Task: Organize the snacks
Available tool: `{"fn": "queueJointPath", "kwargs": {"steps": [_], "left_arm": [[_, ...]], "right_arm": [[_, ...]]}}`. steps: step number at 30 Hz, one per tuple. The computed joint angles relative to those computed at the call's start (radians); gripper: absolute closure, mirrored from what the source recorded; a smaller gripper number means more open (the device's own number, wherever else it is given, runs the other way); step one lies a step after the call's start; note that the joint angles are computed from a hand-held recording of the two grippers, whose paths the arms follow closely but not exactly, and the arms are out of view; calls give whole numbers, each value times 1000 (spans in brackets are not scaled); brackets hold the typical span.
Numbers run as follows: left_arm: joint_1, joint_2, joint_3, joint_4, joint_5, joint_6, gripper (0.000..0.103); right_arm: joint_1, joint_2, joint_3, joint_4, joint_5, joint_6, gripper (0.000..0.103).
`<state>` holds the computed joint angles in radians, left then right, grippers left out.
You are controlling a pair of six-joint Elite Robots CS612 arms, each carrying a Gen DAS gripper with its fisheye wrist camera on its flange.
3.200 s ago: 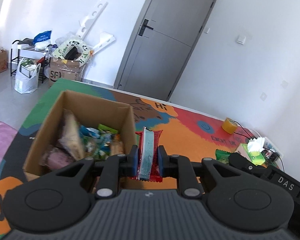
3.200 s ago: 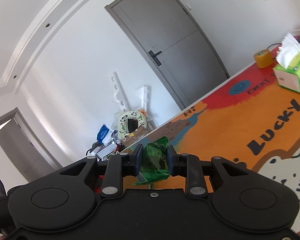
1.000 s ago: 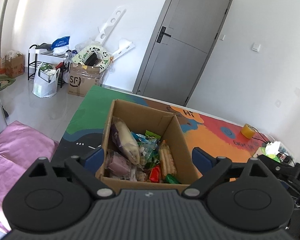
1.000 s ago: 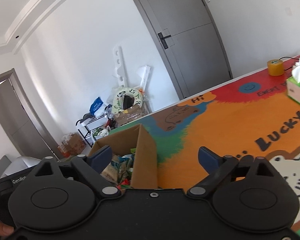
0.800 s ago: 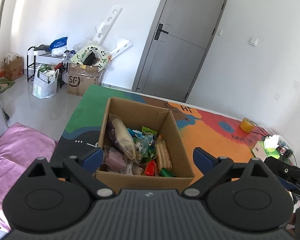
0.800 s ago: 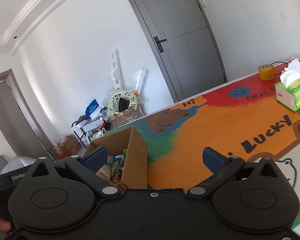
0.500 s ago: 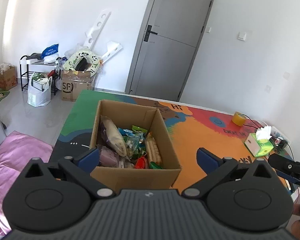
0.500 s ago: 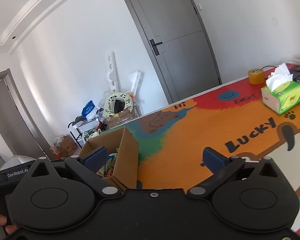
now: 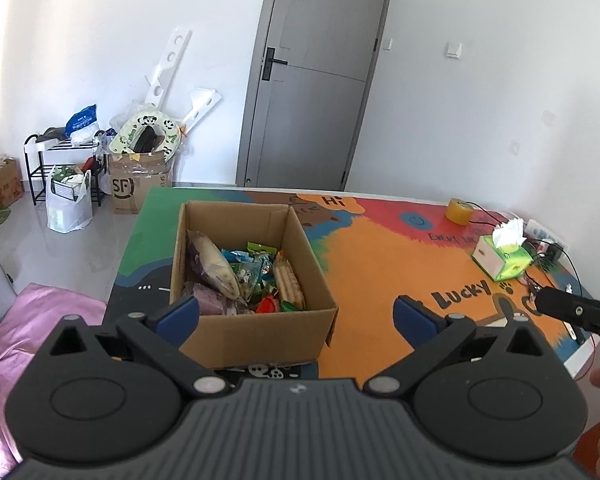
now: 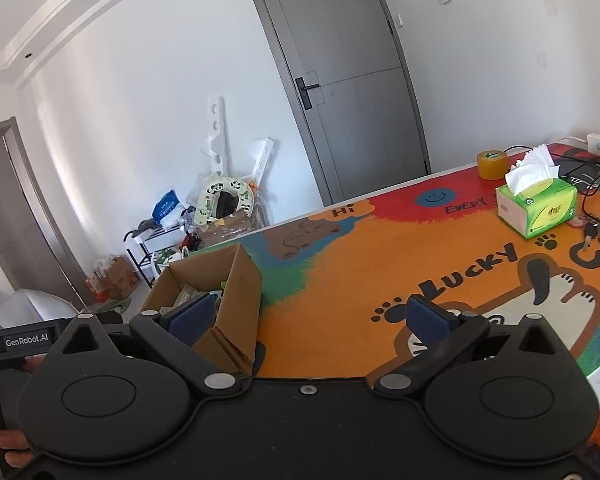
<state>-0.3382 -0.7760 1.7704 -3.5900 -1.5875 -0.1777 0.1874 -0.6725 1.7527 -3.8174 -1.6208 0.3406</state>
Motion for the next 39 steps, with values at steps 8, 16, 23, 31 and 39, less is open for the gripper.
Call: {"fn": "queueJointPath", "kwargs": {"steps": [8,16,23,31,39], "left_arm": [[0,-21,24,-2,2,36,1],[-1,-35,42,-7,21,66,1],[2,-38,49,-7,39,69,1],[4,-42,53,1,38,73,1],[7,-43,51,16,23,66,0]], "right_arm": [[8,-26,14,51,11,-25,0],[15,-50,33,79,8,-43,0],[20,-61,40,102,5,-65,0],[22,-64,39,122,20,-74,0],[25,-65,38,138,22,-88,0]]}}
